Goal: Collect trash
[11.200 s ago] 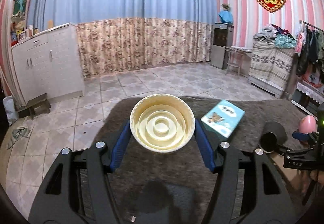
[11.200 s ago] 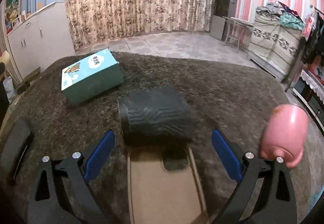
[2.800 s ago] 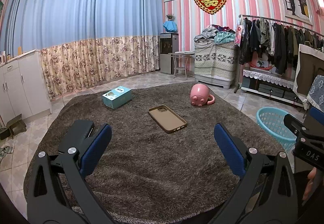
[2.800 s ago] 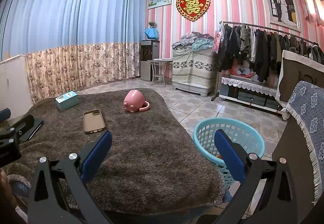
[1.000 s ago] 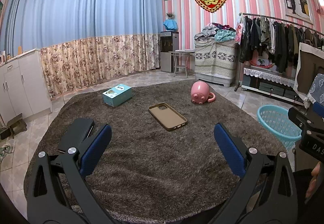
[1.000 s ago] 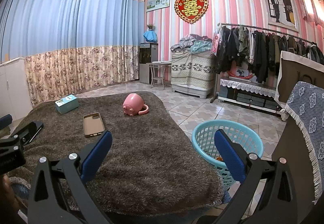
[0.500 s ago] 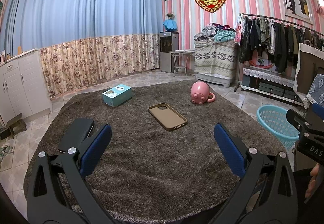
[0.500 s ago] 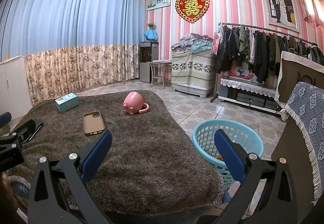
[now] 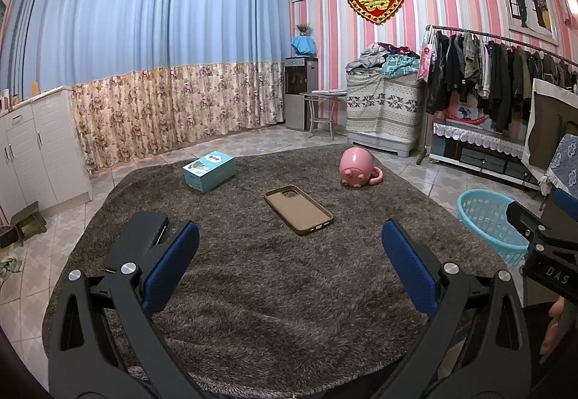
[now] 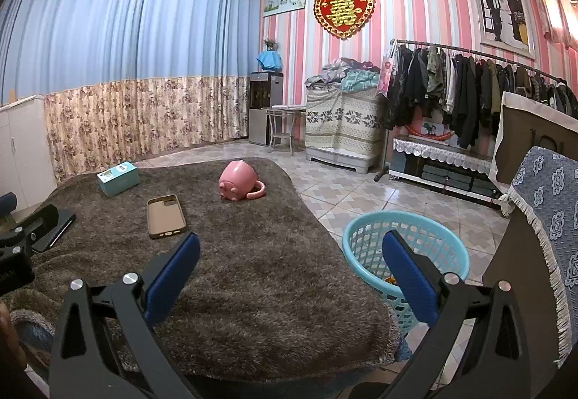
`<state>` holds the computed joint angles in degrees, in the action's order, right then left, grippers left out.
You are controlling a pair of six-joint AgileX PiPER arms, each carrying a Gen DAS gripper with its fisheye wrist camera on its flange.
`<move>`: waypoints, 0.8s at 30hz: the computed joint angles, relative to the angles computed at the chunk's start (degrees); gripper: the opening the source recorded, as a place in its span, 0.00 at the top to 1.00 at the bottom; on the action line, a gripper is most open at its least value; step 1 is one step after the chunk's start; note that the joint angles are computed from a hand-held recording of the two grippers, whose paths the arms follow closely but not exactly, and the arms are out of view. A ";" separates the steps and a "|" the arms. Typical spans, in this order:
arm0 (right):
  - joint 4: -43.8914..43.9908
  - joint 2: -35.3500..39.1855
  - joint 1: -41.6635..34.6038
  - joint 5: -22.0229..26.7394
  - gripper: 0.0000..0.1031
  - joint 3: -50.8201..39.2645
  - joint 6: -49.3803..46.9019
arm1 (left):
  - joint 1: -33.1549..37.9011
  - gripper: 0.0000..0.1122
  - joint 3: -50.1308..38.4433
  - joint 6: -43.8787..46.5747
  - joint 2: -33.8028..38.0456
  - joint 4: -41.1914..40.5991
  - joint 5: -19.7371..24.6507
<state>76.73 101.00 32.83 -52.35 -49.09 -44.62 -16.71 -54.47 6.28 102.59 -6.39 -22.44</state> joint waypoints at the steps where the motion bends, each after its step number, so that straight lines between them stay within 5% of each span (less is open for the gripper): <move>1: -0.27 -0.13 -0.20 0.08 0.04 0.27 0.25 | -0.07 0.13 -0.21 0.18 -0.02 -0.20 0.22; 24: 0.36 0.17 0.15 -0.10 0.04 -0.50 -0.66 | 0.25 0.13 -0.20 -0.66 0.08 0.76 0.08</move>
